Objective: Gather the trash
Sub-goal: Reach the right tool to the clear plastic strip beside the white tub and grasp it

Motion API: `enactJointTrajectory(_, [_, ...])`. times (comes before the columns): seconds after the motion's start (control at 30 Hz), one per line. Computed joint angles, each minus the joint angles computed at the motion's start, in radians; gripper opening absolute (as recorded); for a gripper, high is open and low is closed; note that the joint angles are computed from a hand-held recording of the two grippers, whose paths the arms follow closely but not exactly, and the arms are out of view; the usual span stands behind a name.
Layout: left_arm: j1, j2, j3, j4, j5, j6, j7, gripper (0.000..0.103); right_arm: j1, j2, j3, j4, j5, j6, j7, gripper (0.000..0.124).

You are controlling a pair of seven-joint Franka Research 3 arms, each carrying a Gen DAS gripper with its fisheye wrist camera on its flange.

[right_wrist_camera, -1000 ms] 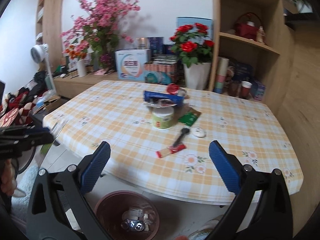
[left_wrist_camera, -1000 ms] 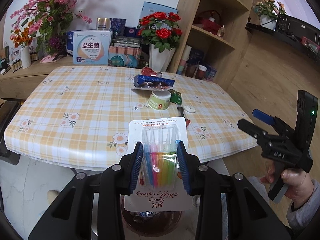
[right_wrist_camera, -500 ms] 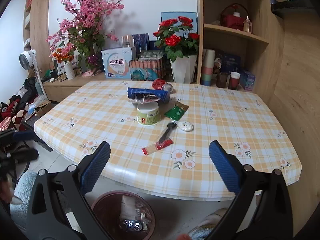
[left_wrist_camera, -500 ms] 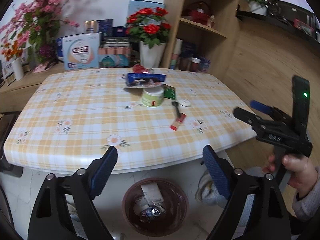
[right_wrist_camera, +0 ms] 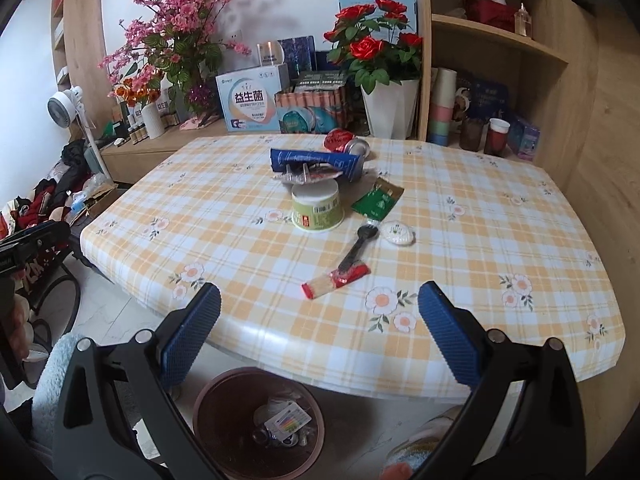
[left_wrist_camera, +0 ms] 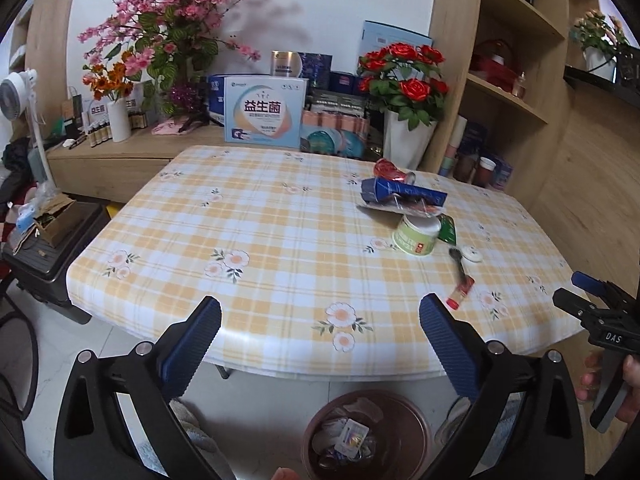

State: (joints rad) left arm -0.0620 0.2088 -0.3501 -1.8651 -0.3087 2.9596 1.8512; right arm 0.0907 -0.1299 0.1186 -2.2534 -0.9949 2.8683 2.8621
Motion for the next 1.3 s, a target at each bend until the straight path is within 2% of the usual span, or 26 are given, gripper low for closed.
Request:
enactJointTrajectory(0.13, [-0.030, 0.007, 0.040, 0.005, 0.076, 0.017, -0.082, 0.097, -0.008, -0.006, -0.009, -0.004, 0.018, 0.013, -0.007, 0.097])
enactJointTrajectory(0.23, [-0.024, 0.015, 0.037, 0.007, 0.101, 0.022, -0.107, 0.097, -0.020, -0.009, -0.013, -0.012, 0.037, 0.031, -0.013, 0.097])
enactJointTrajectory(0.33, [-0.016, 0.025, 0.033, 0.013, 0.124, 0.025, -0.123, 0.097, -0.024, -0.006, -0.022, -0.027, 0.117, 0.062, -0.063, 0.097])
enactJointTrajectory(0.4, [-0.026, 0.031, 0.049, 0.015, 0.163, 0.040, -0.153, 0.097, -0.032, -0.001, -0.020, -0.034, 0.152, 0.081, -0.079, 0.097])
enactJointTrajectory(0.5, [-0.036, 0.041, 0.070, 0.023, 0.222, 0.056, -0.210, 0.097, -0.037, 0.013, -0.007, -0.019, 0.174, 0.042, -0.111, 0.097])
enactJointTrajectory(0.6, [-0.023, 0.055, 0.065, 0.041, 0.246, 0.052, -0.240, 0.097, -0.020, 0.035, -0.019, -0.008, 0.221, 0.041, -0.180, 0.097])
enactJointTrajectory(0.77, [-0.040, 0.077, 0.107, 0.058, 0.333, 0.059, -0.332, 0.097, -0.001, 0.075, -0.037, 0.031, 0.199, 0.000, -0.186, 0.097])
enactJointTrajectory(0.87, [-0.035, 0.102, 0.112, 0.084, 0.364, 0.040, -0.367, 0.097, 0.017, 0.106, -0.060, 0.057, 0.222, -0.013, -0.213, 0.097])
enactJointTrajectory(1.1, [-0.030, 0.173, 0.114, 0.159, 0.412, 0.011, -0.412, 0.097, 0.063, 0.199, -0.120, 0.125, 0.368, -0.026, -0.369, 0.097])
enactJointTrajectory(1.23, [-0.036, 0.219, 0.116, 0.213, 0.438, 0.001, -0.424, 0.097, 0.078, 0.257, -0.148, 0.163, 0.497, -0.017, -0.476, 0.096])
enactJointTrajectory(1.3, [-0.028, 0.247, 0.104, 0.247, 0.437, -0.008, -0.416, 0.097, 0.086, 0.282, -0.162, 0.180, 0.554, -0.010, -0.521, 0.089])
